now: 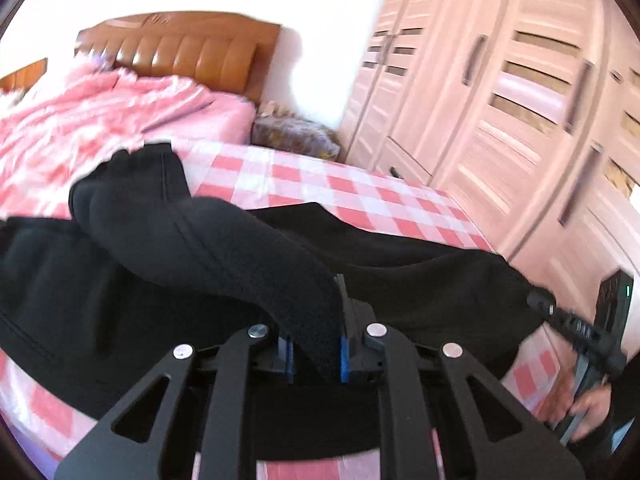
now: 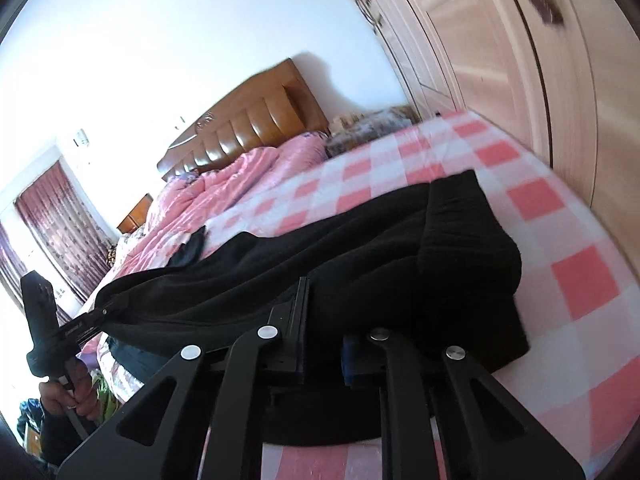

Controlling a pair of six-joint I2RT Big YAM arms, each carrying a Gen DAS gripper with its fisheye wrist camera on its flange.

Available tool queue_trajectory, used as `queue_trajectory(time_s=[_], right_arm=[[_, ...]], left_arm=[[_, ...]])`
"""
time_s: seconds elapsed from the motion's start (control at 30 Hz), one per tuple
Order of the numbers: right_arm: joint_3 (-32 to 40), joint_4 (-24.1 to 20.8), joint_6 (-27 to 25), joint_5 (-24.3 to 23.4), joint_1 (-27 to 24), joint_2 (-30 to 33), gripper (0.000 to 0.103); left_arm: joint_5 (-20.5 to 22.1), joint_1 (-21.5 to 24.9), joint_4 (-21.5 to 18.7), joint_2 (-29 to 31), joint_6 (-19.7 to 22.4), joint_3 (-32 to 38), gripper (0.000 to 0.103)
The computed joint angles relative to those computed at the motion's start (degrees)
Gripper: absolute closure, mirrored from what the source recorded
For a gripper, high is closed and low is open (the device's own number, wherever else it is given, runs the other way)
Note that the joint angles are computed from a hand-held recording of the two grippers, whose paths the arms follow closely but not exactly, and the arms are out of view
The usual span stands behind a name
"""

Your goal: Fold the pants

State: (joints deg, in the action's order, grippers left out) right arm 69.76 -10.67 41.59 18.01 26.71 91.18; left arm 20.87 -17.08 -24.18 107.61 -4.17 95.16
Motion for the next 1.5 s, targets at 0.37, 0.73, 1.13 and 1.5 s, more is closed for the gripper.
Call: queue_trajectory(time_s=[0.37, 0.73, 1.13, 1.5], right_arm=[[-2.6, -3.3, 3.8, -1.9, 0.7, 1.2, 0.089], [-8.2, 4.6, 7.8, -6.3, -0.5, 0.5, 0.081], [-7.7, 4.4, 5.0, -1.5, -1.2, -1.4, 0.081], [-11.6, 8.1, 10.1, -8.1, -3.7, -1.2, 0.088]], left_arm=[[-3.9, -1.0, -4.4, 1.9, 7.3, -4.7, 0.088], [-7.7, -1.7, -2.5, 1.5, 10.3, -6.9, 0.088], [-8.0, -1.8, -2.9, 1.5, 9.8, -6.7, 0.084], [-8.9, -2.2, -1.7, 0.8, 9.8, -7.8, 0.084]])
